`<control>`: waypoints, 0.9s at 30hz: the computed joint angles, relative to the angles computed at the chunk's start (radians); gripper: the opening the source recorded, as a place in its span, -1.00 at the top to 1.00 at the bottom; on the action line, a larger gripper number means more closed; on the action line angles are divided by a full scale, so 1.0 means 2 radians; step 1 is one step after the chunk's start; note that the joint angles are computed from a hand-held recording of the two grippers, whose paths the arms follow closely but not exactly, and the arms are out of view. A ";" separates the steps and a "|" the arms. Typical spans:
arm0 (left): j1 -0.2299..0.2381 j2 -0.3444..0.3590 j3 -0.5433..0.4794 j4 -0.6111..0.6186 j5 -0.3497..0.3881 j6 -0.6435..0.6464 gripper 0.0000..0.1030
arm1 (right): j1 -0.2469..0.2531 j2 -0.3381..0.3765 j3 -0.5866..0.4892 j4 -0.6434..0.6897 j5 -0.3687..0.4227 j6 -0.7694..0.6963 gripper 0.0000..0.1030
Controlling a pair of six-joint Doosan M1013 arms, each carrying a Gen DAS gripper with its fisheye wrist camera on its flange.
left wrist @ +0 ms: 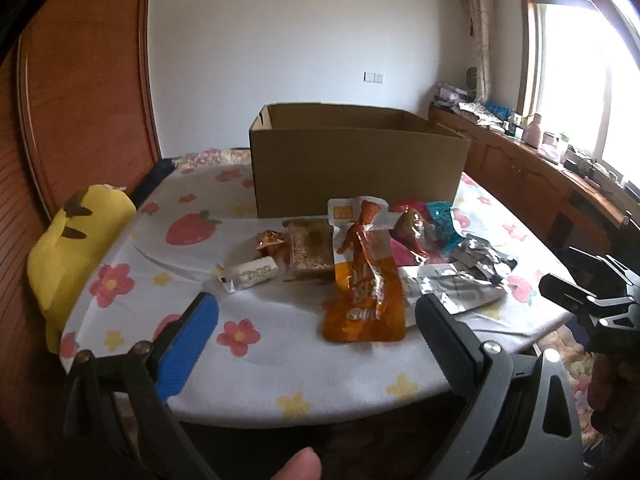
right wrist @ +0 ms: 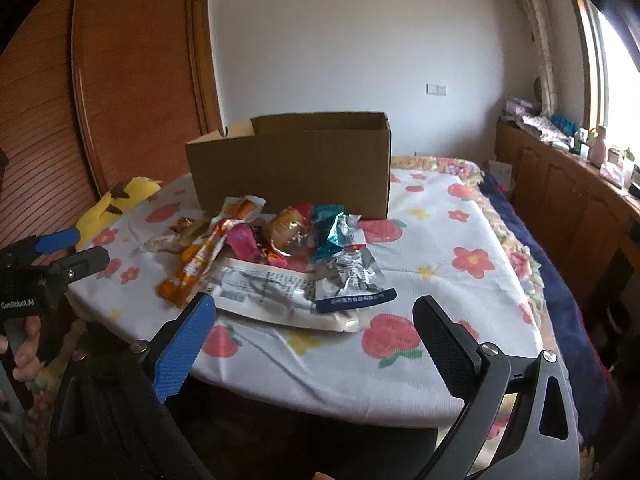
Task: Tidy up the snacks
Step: 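Move the left tool toward the orange spicy-strip pouch while the right tool approaches the white-silver pouch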
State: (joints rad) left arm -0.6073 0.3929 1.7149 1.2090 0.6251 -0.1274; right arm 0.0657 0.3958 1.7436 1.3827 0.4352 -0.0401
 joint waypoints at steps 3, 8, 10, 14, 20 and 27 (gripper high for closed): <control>0.008 0.008 -0.011 -0.024 -0.008 0.027 -0.94 | -0.003 0.010 -0.017 -0.043 0.012 0.040 -0.94; 0.018 0.022 -0.031 -0.063 -0.014 0.077 -0.94 | -0.006 0.034 -0.054 -0.114 0.042 0.109 -0.87; 0.021 0.027 -0.039 -0.079 -0.016 0.101 -0.94 | -0.007 0.043 -0.068 -0.136 0.052 0.132 -0.83; 0.026 0.037 -0.053 -0.103 -0.017 0.140 -0.94 | -0.006 0.061 -0.096 -0.179 0.076 0.174 -0.79; 0.033 0.047 -0.071 -0.146 -0.023 0.191 -0.94 | -0.002 0.084 -0.130 -0.235 0.098 0.220 -0.76; 0.042 0.061 -0.092 -0.217 -0.023 0.266 -0.94 | 0.003 0.103 -0.157 -0.281 0.115 0.256 -0.68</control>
